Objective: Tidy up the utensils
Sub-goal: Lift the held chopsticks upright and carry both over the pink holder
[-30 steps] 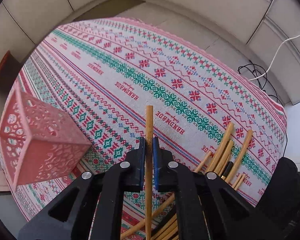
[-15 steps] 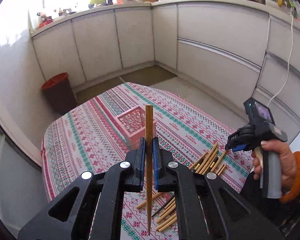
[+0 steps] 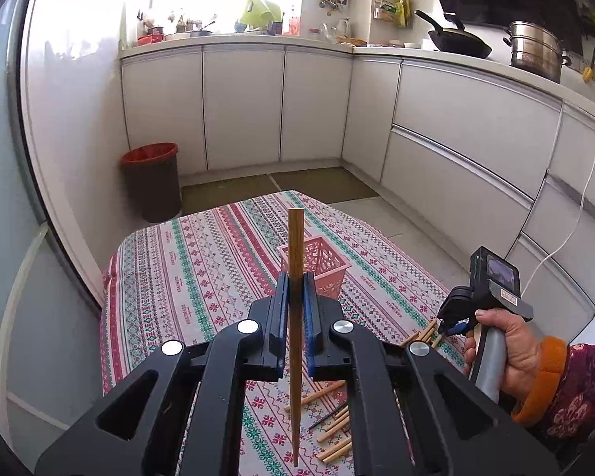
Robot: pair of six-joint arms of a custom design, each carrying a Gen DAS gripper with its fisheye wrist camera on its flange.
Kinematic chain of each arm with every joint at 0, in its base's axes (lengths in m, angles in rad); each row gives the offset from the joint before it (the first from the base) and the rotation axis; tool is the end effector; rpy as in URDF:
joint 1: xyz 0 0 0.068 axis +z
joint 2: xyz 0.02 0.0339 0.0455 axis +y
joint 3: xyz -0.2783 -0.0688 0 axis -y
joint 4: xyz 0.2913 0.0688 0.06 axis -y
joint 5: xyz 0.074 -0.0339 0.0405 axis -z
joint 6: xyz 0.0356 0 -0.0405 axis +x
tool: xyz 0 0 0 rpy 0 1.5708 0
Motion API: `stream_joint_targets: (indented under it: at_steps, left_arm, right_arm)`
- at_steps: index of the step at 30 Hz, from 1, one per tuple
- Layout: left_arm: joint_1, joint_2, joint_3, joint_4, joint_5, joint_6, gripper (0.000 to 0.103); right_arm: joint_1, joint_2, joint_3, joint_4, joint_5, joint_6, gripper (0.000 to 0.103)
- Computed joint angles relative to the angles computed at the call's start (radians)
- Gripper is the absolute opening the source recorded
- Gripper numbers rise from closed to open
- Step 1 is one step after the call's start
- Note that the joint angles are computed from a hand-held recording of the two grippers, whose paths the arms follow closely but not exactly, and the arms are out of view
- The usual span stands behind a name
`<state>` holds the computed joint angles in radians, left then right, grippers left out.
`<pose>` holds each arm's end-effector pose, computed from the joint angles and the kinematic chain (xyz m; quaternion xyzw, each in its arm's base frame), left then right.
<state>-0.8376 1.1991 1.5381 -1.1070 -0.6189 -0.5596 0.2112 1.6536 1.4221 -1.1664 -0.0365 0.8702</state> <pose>0.1812 -0.1703 0.4547 0.0036 0.8848 -0.0247 0.4653 0.3509 0.0766 0.2745 0.3208 0.9430 0.0600 0.0647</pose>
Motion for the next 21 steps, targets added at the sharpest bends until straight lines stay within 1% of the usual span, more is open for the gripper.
stream_joint_targets:
  at_steps: [3,6,13,16,21]
  left_arm:
    - [-0.002,-0.006,-0.007,-0.013,-0.010,-0.024,0.007]
    - [-0.013,-0.010,-0.004,-0.024,-0.027,-0.043,0.006]
    - [-0.041,-0.005,0.023,-0.075,-0.091,-0.116,0.006]
    - [-0.049,0.005,0.041,-0.089,-0.111,-0.139,0.006]
    - [-0.068,0.019,0.063,-0.094,-0.136,-0.170,0.006]
  right_arm:
    - [0.022,-0.006,-0.007,0.013,0.041,0.012,0.013]
    - [0.021,-0.057,-0.067,0.087,0.029,0.027,0.011]
    - [-0.085,-0.208,-0.211,0.259,-0.135,-0.001,0.008]
    - [-0.113,-0.262,-0.217,0.306,-0.184,-0.026,0.008]
    - [-0.090,-0.345,-0.167,0.317,-0.182,-0.118,0.007]
